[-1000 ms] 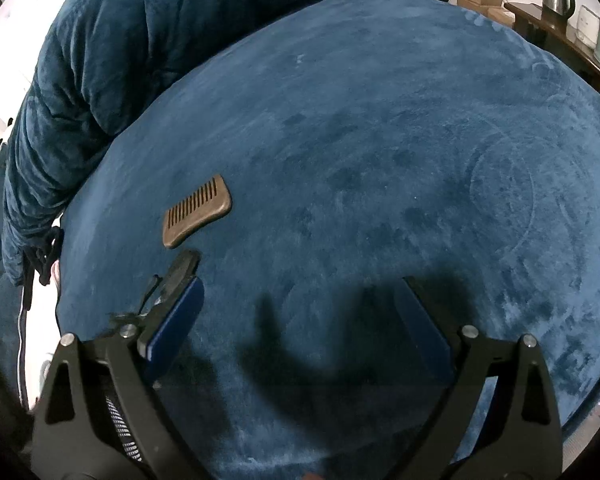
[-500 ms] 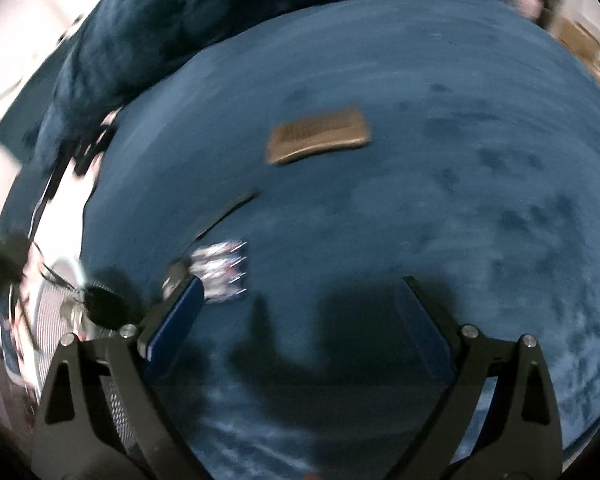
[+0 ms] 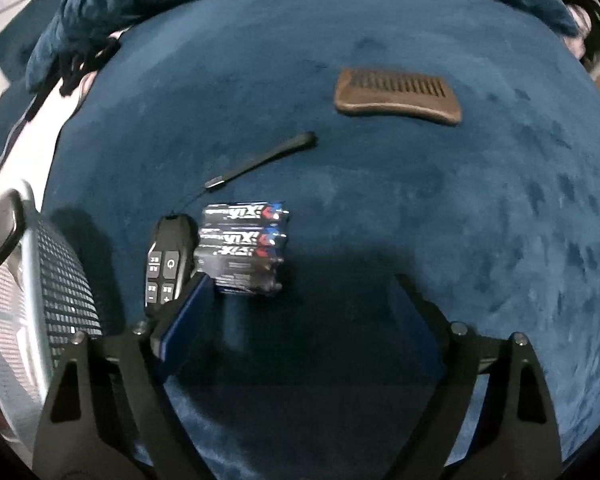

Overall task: Organize rigid objects
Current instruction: 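Carry the car key and batteries over the blue basket with both tools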

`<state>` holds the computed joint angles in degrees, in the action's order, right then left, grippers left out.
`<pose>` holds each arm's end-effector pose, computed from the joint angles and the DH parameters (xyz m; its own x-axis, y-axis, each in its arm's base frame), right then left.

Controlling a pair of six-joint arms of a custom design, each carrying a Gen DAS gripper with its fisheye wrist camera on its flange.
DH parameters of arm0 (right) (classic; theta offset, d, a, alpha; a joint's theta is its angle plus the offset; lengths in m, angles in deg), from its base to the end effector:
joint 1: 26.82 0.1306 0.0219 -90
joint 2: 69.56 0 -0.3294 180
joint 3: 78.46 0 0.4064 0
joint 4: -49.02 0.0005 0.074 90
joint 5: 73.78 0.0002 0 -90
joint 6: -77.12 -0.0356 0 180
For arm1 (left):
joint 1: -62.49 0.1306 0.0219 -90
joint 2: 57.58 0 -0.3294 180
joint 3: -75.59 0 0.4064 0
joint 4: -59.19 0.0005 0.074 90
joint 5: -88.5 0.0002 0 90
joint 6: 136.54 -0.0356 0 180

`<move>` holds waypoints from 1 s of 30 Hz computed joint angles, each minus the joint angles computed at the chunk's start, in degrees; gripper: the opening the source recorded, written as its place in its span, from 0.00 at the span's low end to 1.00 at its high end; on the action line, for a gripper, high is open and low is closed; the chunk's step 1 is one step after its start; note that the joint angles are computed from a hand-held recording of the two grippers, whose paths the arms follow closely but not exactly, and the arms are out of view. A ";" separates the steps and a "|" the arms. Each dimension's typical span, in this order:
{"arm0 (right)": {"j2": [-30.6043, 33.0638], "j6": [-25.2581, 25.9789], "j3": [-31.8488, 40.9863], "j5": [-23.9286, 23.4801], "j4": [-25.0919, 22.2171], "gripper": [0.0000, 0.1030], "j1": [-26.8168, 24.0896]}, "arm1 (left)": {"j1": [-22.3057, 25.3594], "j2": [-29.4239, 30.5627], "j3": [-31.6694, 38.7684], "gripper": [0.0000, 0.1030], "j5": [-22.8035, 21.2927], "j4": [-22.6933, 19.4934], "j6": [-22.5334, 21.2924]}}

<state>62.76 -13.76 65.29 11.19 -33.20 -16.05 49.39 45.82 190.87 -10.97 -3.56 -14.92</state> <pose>0.6654 0.1292 0.3513 -0.9309 -0.1615 -0.3277 -0.2002 0.9758 0.0878 0.5512 -0.1228 0.4499 -0.7076 -0.3663 -0.6043 -0.2919 0.9303 -0.2222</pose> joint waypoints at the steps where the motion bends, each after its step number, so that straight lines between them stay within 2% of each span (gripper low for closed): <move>1: 0.52 0.19 0.80 0.44 -0.19 0.87 0.22 | 0.30 -0.30 -0.72 0.29 0.29 0.13 0.26; 6: 3.32 -0.23 4.85 2.14 -0.53 0.87 1.35 | 1.21 -1.82 -3.70 0.29 0.90 0.32 0.87; 10: 3.25 -1.10 5.59 -1.30 0.67 0.87 1.70 | 1.38 -2.88 -5.19 0.29 0.65 0.29 1.01; 14: 8.33 -2.69 12.74 3.71 -3.34 0.86 2.80 | 1.32 -3.00 -5.27 0.29 0.46 -0.06 1.03; 16: 11.28 -3.64 16.99 4.49 -5.29 0.85 2.91 | 1.29 -2.98 -5.19 0.29 0.41 -0.31 0.89; 17: 12.18 -3.81 18.36 4.42 -5.78 0.80 2.94 | 1.29 -2.96 -5.12 0.29 0.38 -0.41 0.89; 18: 12.66 -3.33 19.26 4.29 -6.09 0.55 3.02 | 1.28 -2.91 -5.07 0.29 0.31 -0.44 0.90; 19: 11.70 -2.32 17.91 4.73 -4.85 0.49 3.22 | 1.27 -2.90 -5.06 0.29 0.29 -0.47 1.00; 20: 8.76 -1.31 13.67 4.32 -3.21 0.49 2.61 | 1.21 -3.02 -5.19 0.29 0.31 -0.45 1.13; 25: 3.92 -4.47 8.30 -4.02 -0.89 0.49 0.34 | 0.69 -3.18 -5.13 0.29 0.24 -0.38 0.96; 30: -7.14 -6.87 -4.47 -9.61 9.28 0.49 -0.25 | 0.56 -4.23 -5.56 0.29 -0.08 -0.04 0.76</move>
